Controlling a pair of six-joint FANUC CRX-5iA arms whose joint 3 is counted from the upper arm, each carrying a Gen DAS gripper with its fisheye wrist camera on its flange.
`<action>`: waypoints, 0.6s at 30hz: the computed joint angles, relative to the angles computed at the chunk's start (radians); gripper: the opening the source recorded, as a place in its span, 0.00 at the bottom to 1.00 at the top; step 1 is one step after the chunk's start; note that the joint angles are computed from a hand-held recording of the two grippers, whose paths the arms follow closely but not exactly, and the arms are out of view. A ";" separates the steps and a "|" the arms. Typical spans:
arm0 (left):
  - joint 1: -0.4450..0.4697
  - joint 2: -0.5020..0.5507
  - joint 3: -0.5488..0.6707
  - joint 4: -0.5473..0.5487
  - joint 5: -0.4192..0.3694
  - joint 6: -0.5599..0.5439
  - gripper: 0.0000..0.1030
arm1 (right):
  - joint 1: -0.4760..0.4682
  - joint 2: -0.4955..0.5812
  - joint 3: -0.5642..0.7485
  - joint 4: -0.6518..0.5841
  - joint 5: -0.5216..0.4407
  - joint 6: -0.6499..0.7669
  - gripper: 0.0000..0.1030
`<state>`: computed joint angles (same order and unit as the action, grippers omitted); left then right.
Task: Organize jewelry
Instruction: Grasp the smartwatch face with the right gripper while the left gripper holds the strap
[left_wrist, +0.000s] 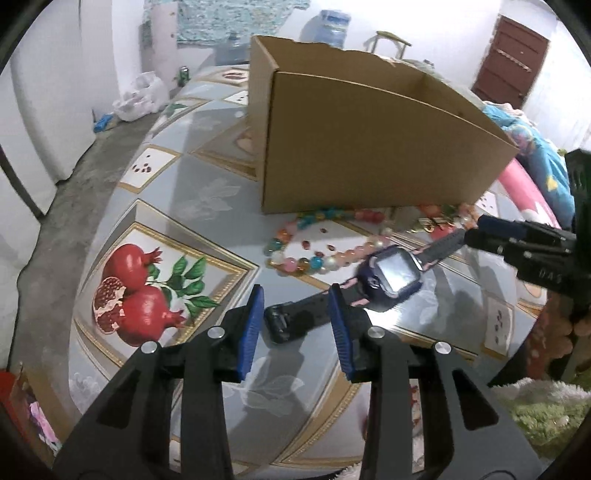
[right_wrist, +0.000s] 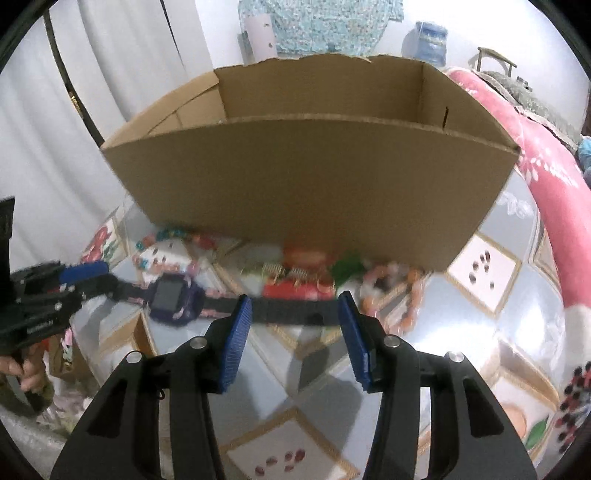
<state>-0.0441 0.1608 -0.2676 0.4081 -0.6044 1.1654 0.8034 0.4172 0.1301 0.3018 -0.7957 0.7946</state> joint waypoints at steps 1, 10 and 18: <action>-0.003 0.004 0.009 -0.024 -0.001 0.021 0.33 | -0.007 0.005 0.010 -0.022 0.005 0.017 0.46; -0.007 0.033 0.055 -0.121 -0.034 0.097 0.33 | -0.046 0.066 0.149 -0.273 -0.052 0.185 0.46; 0.001 0.037 0.051 -0.094 -0.039 0.077 0.33 | -0.061 0.062 0.163 -0.337 -0.068 0.210 0.47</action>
<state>-0.0432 0.1978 -0.2167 0.3141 -0.6438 1.2427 0.7423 0.4792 0.2927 -0.0351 -0.8634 1.0051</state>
